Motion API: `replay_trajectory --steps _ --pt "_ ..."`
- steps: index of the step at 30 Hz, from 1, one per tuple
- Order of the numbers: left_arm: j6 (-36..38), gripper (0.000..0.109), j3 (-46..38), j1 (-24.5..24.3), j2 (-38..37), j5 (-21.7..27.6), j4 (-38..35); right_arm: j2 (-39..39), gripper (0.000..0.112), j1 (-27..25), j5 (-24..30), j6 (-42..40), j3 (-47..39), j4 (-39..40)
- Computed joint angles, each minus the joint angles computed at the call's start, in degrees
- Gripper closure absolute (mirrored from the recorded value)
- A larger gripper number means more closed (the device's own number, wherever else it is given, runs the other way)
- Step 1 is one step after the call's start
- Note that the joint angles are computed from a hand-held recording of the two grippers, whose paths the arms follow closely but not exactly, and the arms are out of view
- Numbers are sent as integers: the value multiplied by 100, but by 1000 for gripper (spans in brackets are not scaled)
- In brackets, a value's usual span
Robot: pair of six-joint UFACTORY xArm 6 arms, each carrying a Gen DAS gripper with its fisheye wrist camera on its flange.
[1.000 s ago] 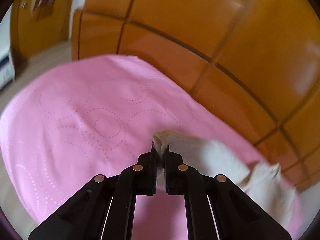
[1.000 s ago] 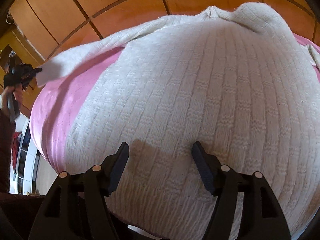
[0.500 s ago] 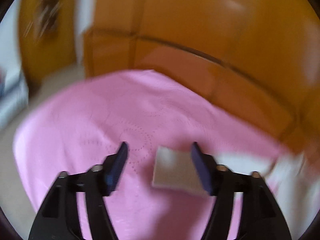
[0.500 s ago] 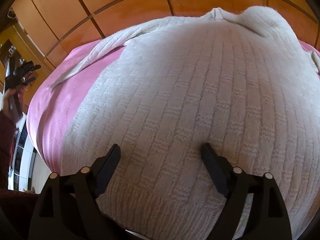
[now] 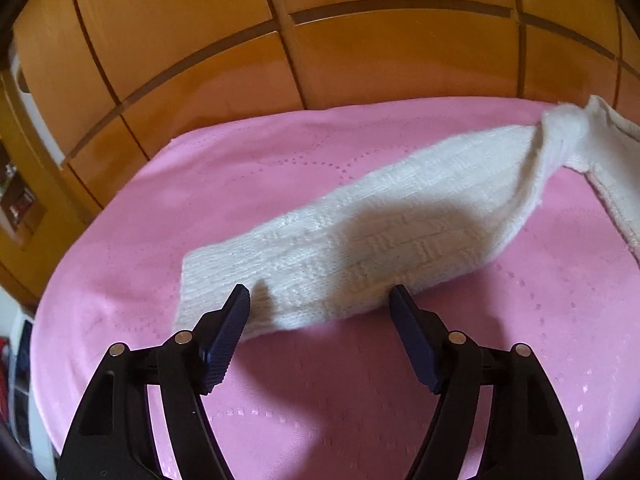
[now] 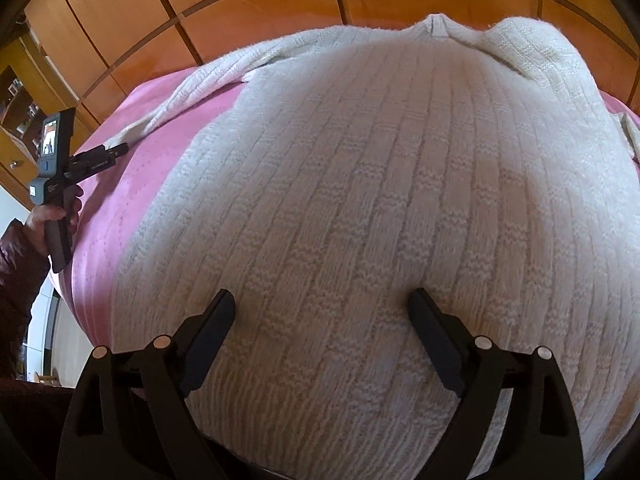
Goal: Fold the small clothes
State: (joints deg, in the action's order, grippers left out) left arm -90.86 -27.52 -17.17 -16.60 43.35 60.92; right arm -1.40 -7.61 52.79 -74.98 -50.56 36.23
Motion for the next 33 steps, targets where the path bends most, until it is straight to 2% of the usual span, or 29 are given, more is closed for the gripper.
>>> replay_trajectory --steps 2,4,6,8,9,10,13,15,19,20,21,24,27,28,29,30,32,33 --pt "188 36 186 134 -215 -372 116 25 21 -16 27 -12 -21 16" --pt "478 36 115 1 -75 -119 80 7 19 -1 -6 -43 18 26" --pt "404 37 47 156 79 -241 167 -31 17 49 -85 -82 78 1" --pt "302 78 -46 452 165 -536 18 -45 17 72 -127 -72 96 -7" --pt "299 100 -116 515 199 -531 -123 -34 17 50 -82 -51 76 19" --pt "365 103 -169 583 192 -541 -294 -10 17 16 -17 -24 38 55" --pt "650 104 -91 530 -232 -576 -628 22 17 -33 51 -49 0 120" --pt "979 104 161 429 -906 -668 -1073 29 17 -45 56 -100 2 153" --pt "1668 104 798 925 -2459 -1621 -2659 23 17 -62 46 -192 36 242" --pt "1806 104 852 1017 -2639 -1752 -2977 26 17 -69 53 -214 35 260" --pt "1977 104 902 1131 -2747 -1881 -3336 33 17 -78 66 -229 28 275" --pt "2434 104 629 1592 -2279 -2180 -4428 23 17 -99 73 -246 43 301" --pt "2019 103 427 2275 -1633 -2458 -4713 -20 17 -73 11 -232 91 282" --pt "1709 98 351 2433 -1484 -2324 -4547 -7 17 -63 11 -214 73 277" --pt "1264 93 193 2582 -1324 -1950 -4140 9 17 -73 35 -195 50 284" --pt "816 84 159 2670 -1295 -1718 -3770 16 17 -81 51 -180 38 294" --pt "145 72 409 2813 -1439 -1803 -3332 8 16 -67 23 -184 49 297" --pt "133 67 575 2820 -1508 -1915 -3402 4 16 -54 -2 -188 59 295"
